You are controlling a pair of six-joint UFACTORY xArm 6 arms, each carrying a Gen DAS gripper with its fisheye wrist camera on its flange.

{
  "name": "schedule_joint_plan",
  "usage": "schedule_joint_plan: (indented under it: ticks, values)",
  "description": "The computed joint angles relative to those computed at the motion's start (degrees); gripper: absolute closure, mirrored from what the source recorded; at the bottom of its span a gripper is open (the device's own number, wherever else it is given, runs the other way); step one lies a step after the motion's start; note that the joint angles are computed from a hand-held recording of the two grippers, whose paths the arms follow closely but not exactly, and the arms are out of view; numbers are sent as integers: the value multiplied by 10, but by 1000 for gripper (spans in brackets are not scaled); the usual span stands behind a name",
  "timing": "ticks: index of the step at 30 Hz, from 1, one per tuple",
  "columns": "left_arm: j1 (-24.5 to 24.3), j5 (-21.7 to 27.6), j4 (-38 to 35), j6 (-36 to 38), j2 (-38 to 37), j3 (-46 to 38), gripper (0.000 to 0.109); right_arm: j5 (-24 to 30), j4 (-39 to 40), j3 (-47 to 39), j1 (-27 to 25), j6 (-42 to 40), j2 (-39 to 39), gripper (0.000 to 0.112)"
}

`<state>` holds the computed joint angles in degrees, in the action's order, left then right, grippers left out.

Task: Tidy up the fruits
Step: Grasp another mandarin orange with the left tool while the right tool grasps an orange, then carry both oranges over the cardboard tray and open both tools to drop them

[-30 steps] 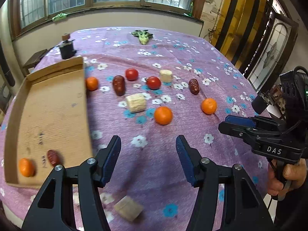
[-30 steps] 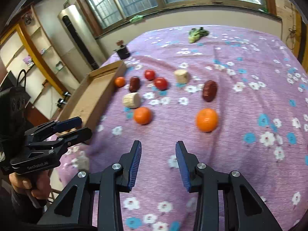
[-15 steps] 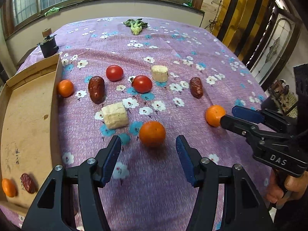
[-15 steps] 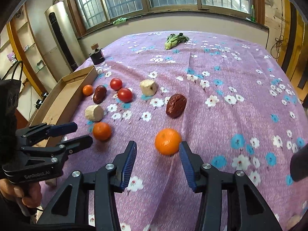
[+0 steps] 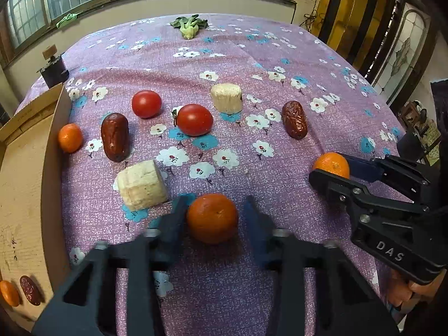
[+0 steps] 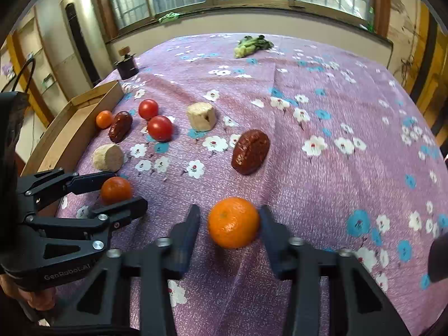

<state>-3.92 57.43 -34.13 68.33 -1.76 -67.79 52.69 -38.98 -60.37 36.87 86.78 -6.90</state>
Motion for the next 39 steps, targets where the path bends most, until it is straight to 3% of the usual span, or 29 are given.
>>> schedule_joint_plan:
  ticks: [3,14,39]
  values:
    - [11,23,-8,5,3,-9,78,-27,-8,19,2,23,-19,76]
    - [66,72,-48,36,-15,-22,78,-18,-34,-13,39,48,-21,77]
    - [161,55,-90,60,21,-85,78,-34,-18,-178,75,-38,110,77]
